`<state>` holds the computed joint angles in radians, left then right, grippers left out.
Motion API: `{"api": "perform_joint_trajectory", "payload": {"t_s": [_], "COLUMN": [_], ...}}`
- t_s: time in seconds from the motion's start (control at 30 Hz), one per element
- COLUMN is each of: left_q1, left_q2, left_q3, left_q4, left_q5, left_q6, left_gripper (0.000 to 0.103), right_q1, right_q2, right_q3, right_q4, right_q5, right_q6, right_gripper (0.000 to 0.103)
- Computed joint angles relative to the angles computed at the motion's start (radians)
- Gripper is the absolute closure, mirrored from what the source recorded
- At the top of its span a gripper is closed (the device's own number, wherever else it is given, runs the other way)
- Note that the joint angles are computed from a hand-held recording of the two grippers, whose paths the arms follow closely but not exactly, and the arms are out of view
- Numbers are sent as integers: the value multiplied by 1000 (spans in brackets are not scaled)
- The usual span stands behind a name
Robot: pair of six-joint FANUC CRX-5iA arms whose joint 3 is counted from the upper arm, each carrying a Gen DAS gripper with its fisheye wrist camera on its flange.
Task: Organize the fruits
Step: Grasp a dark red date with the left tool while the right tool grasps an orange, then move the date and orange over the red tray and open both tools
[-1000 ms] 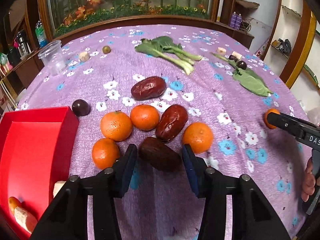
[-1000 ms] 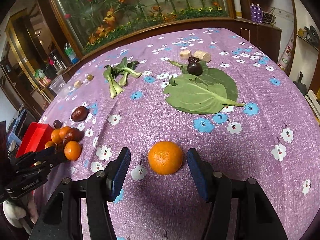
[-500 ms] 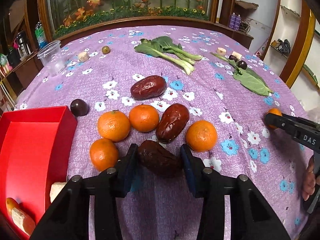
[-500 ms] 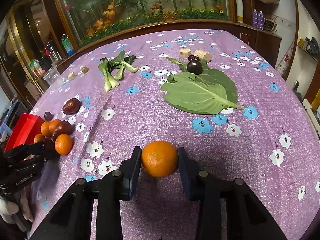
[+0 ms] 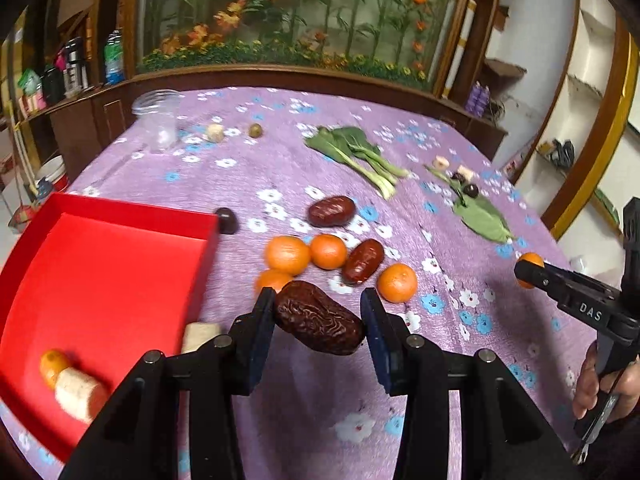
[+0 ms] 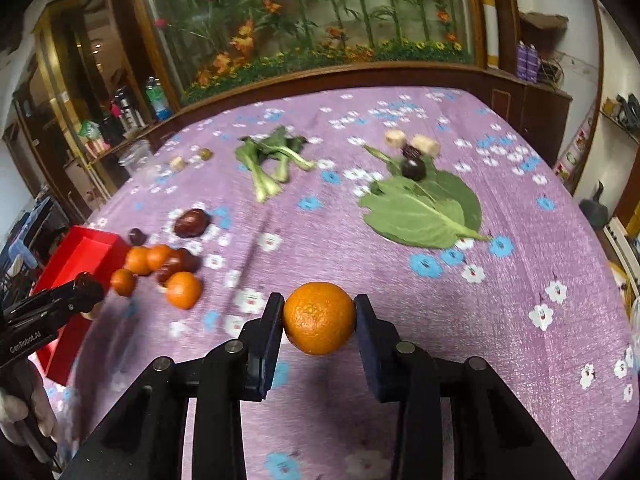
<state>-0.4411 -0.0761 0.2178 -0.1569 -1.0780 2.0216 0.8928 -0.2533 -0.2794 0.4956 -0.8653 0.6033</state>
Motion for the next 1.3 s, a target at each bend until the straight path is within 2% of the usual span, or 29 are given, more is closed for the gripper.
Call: {"api": "perform_joint_trajectory", "payload": {"t_s": [0.33,0.57,0.77,0.97,1.13,1.3], "left_q1": [48,164,295,408,474,502], "left_q2": [-156,-254,-308,-328,-316,-300], "left_q3": [-94,-176,-239,-293,-308,-312], "left_q4": [-56,-52,-9,60,103,125], "left_q5": [3,-7,-10,6,19,15], "left_q6": [94,136,121,53,3,-22], "left_gripper": [61,61,61,61,61,61], "right_q1": [119,182,223,242,232,218], "right_q2": [24,104,225,379,504,595], "right_q3": [61,166,310,483,633,744], "right_q4": [29,-55,-165,-264,-350,-399], "right_q5": [-2,19,26,-3,-57,-102], "right_q6": [21,120,258,387,456,496], "right_gripper": [65,64,64,64,64,64]}}
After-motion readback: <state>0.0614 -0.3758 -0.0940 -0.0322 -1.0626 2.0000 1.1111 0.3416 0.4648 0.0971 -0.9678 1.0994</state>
